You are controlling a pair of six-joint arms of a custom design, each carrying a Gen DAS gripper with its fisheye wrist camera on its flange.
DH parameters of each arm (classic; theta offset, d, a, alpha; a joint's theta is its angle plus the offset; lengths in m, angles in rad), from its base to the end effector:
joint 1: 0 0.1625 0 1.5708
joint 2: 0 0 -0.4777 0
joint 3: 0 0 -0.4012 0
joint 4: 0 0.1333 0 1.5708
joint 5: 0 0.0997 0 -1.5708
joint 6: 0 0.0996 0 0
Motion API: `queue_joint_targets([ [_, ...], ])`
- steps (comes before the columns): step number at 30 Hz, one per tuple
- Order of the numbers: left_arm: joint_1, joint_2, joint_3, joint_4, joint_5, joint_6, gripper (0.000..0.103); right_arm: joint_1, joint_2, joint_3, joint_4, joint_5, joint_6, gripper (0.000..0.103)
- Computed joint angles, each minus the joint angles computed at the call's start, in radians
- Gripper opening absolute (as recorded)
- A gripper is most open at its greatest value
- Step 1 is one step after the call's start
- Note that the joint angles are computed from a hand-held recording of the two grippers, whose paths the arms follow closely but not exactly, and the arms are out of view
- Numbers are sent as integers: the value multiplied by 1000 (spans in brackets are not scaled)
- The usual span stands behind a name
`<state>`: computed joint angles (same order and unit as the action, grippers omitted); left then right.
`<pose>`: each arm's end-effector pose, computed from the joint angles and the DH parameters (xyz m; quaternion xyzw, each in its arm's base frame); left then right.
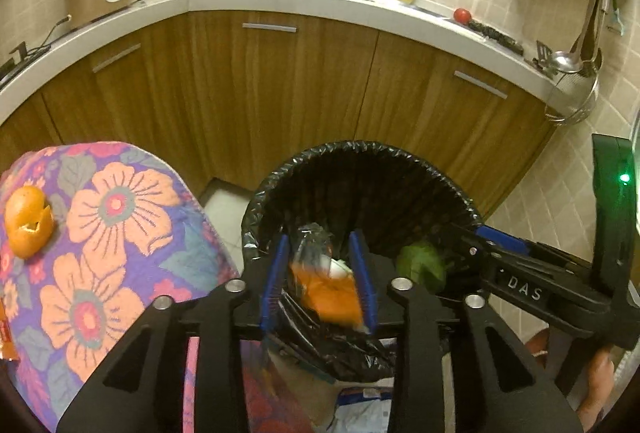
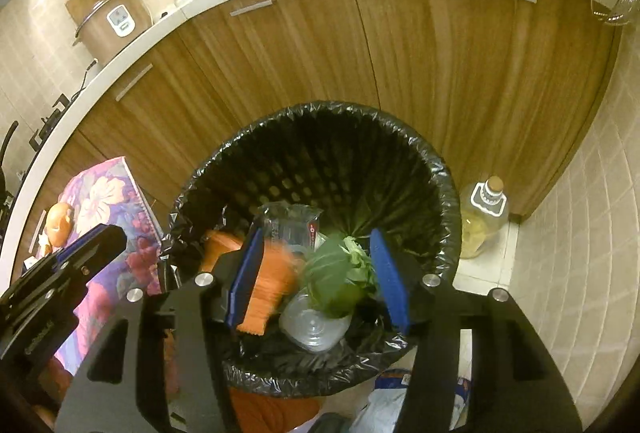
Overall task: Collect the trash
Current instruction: 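Carry wrapper and leaf over the bin and open both tools, then move both tools back over the table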
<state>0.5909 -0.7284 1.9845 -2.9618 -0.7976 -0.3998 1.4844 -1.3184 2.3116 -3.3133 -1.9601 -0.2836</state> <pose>-0.3761 -0.4966 0.0418 0.2399 0.8928 -0.2876 0.2504 0.0542 -0.4806 0.2894 0.0194 -0.9156 0.3198 0.2430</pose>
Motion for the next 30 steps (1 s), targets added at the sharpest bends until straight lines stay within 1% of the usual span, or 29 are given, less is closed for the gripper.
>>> queue_joint_targets([
  [1,-4,-6,9,-9,-1,0,37,0,-3,0,2,2,5,52],
  [4,-17,-26,33,-35,-5,2,38,11,-16,11,-2,4,4,52],
  [6,-28,-41,53,-55,-5,3,42,22,-20,14,-2,2,1,52],
  [9,-46,-67,84,-82,-4,2,43,43,-27,21,-1,0,-2,52],
  [12,-74,-98,126,-110,22,-2,44,76,-35,31,-5,-3,-8,52],
  [14,-98,-126,160,-136,50,-4,47,107,-38,40,-18,-6,-18,52],
  [18,-143,-175,217,-171,121,-18,49,172,-36,50,-38,-17,-35,52],
  [23,-197,-269,310,-173,233,-81,53,261,-11,56,-66,-24,-62,53],
  [26,-222,-347,362,-120,293,-148,57,320,21,58,-79,-18,-83,57],
  [29,-247,-454,415,4,365,-260,60,374,61,52,-77,-15,-93,58],
  [30,-256,-496,432,64,389,-312,62,392,76,50,-74,-15,-95,59],
])
